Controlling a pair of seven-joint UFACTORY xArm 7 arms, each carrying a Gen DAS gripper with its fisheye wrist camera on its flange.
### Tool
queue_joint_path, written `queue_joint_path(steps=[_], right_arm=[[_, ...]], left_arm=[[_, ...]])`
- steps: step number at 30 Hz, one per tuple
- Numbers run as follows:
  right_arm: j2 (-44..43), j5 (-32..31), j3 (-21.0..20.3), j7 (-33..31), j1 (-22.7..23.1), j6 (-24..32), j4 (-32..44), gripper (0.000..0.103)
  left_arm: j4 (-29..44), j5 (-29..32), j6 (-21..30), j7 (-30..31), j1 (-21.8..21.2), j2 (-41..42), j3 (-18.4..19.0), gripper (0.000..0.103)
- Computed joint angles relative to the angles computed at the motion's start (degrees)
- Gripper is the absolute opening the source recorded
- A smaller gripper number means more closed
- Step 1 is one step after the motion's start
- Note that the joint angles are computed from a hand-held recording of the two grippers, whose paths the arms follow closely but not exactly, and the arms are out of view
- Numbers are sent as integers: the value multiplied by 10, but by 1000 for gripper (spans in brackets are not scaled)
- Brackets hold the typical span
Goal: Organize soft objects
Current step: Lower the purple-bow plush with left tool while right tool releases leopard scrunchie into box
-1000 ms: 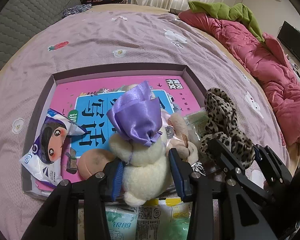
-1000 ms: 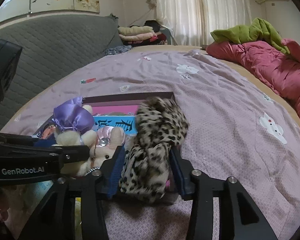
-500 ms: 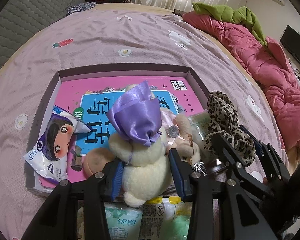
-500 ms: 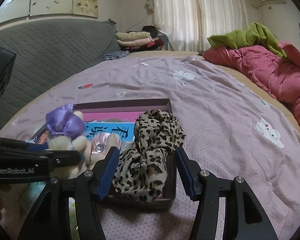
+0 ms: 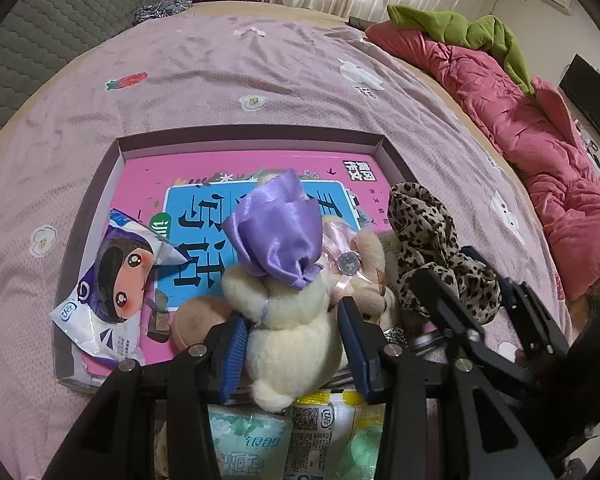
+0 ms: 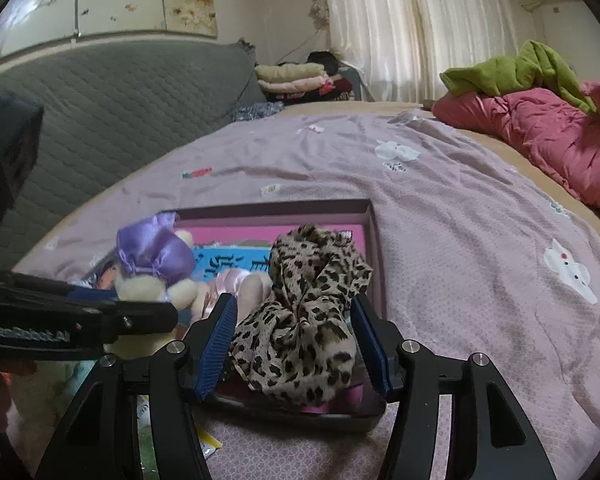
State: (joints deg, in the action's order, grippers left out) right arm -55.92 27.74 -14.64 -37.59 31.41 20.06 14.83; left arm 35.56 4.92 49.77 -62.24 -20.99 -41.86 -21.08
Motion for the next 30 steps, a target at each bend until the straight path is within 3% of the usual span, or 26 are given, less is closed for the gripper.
queue_joint_path(steps=[5, 10, 30], right_arm=[[-18, 0, -7, 5, -9, -7, 0, 68], [-22, -3, -9, 14, -15, -13, -2, 70], [-32, -25, 2, 25, -15, -7, -8, 72]], left_arm=[[10, 9, 5, -4, 6, 10, -5, 45], [12, 17, 8, -16, 11, 11, -8, 56], [3, 24, 31, -23, 16, -26, -9, 56]])
